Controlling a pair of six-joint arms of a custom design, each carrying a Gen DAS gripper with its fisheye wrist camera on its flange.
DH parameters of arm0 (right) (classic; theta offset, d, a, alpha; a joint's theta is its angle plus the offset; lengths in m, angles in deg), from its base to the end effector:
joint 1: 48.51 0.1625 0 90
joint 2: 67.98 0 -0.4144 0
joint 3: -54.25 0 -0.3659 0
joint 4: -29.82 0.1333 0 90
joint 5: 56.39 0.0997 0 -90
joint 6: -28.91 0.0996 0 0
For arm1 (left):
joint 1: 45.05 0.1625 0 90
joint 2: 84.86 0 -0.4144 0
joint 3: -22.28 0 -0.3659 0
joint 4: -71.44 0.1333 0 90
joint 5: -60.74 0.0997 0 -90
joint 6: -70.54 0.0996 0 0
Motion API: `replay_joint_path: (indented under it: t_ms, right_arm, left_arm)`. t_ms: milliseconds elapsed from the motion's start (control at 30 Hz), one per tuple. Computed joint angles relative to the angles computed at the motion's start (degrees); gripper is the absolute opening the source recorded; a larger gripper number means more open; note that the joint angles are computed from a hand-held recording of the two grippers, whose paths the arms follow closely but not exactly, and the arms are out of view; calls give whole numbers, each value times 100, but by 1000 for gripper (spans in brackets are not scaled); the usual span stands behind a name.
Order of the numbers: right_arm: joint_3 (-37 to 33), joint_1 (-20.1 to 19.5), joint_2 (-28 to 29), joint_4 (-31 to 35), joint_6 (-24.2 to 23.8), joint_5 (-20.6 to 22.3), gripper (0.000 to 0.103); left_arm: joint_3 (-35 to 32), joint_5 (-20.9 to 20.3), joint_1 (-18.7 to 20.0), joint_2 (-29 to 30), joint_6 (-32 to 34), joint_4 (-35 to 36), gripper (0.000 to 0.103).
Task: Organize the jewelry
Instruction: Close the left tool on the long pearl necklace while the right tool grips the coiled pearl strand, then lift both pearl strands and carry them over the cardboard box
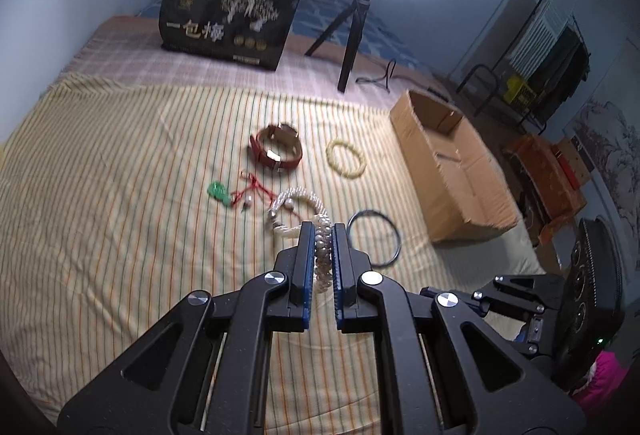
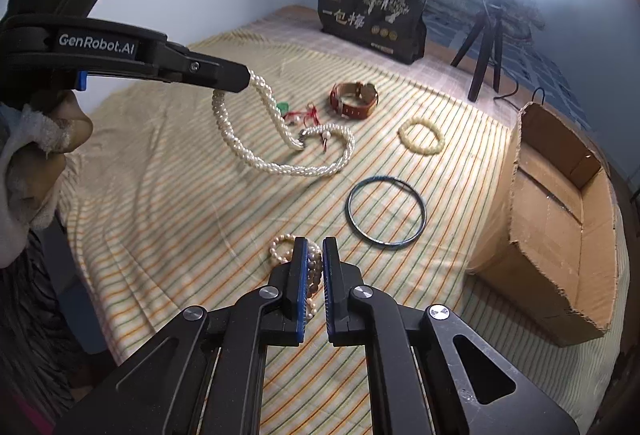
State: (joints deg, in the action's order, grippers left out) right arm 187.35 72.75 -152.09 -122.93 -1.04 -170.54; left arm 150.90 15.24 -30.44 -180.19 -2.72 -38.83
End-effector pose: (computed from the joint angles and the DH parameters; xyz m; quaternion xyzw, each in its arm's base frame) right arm 0.2872 -0.2948 0.2340 0.4727 -0.8484 0.1195 0.2063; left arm -0.2860 -0.2844 0.2826 0.0600 0.9186 -0.3339 0.2027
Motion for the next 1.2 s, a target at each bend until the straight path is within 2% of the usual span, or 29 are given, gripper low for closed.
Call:
replay_joint_path:
  t_ms: [300, 533, 967, 1200]
  right_arm:
    - [-169, 95, -249, 40, 138, 226, 5]
    - [-325, 129, -446, 182, 272, 358, 5]
    - [-577, 314, -635, 139, 402, 197, 5]
    - [-723, 210, -820, 66, 454, 58, 5]
  left_arm:
    - [-240, 445, -255, -28, -24, 119, 6]
    - [-381, 588, -358, 11, 122, 55, 6]
    - [-670, 765, -591, 161, 345, 10, 5]
    - [-836, 677, -485, 446, 723, -352, 5]
